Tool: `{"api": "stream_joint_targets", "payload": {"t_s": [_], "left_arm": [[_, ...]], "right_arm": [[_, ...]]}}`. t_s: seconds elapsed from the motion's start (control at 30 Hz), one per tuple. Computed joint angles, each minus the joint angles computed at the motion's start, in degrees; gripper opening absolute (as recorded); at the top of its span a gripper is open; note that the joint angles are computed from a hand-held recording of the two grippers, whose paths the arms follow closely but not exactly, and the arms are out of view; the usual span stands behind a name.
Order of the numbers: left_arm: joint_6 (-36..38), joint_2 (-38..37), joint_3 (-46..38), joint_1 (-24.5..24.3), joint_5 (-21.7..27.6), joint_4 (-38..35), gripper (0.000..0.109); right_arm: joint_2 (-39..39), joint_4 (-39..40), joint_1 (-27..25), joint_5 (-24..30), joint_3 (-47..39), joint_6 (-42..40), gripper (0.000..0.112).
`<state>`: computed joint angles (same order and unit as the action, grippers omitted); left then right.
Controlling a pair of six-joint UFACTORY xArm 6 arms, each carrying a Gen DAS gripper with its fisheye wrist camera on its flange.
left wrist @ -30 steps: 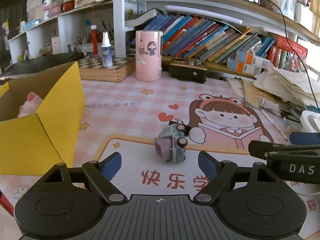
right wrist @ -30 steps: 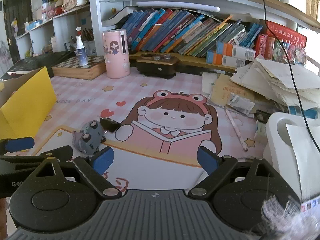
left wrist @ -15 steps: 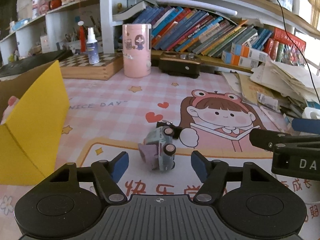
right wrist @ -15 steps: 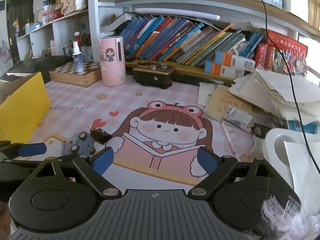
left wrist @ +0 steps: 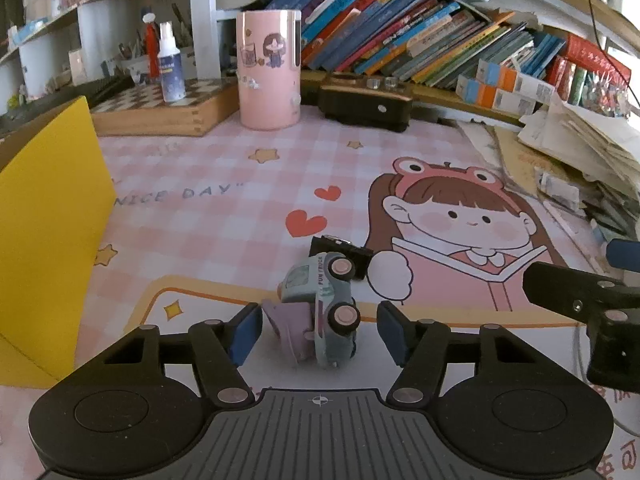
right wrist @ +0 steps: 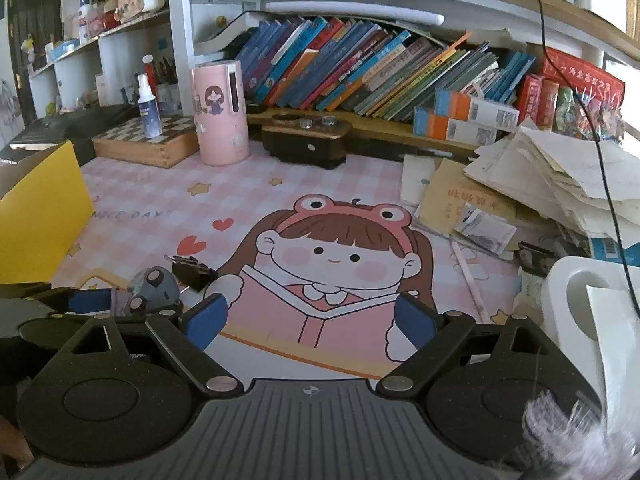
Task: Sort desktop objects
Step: 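Approach the grey-blue toy car with the left gripper and close on it, then lift the toy car with the left gripper and carry it toward the yellow box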
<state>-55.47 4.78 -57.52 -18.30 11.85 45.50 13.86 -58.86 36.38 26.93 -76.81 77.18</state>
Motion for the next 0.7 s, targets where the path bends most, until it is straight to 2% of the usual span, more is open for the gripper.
{"api": "stream_joint_targets", "payload": {"t_s": [0.07,0.13,0.23,0.47,0.6,0.7], "left_arm": [[3.9,0.6,-0.2,-0.1,-0.1,-4.4,0.052],[4.5,0.8,-0.3,-0.1,0.5,-5.1,0.042],[7.9,0.1,0.7,0.2,-0.4,-8.4,0.042],[2.4,-4.5,4.4,2.3,0.4,-4.5,0.042],[1.2,-7.9,7.2,3.2,1.7,-3.7,0.042],[1.1,-10.2,8.9,3.6,3.1,-3.6,0.042]], "right_arm": [[0.4,0.6,-0.1,-0.1,-0.4,-0.6,0.091],[0.7,0.8,-0.1,-0.1,-0.7,-0.9,0.091],[1.4,1.3,-0.1,-0.5,-1.5,-1.6,0.091],[4.6,4.2,-0.4,-3.0,-4.8,-5.0,0.091],[7.7,7.6,-0.5,-4.8,-8.0,-9.1,0.091],[10.9,12.1,-0.5,-6.3,-11.3,-15.2,0.089]]}}
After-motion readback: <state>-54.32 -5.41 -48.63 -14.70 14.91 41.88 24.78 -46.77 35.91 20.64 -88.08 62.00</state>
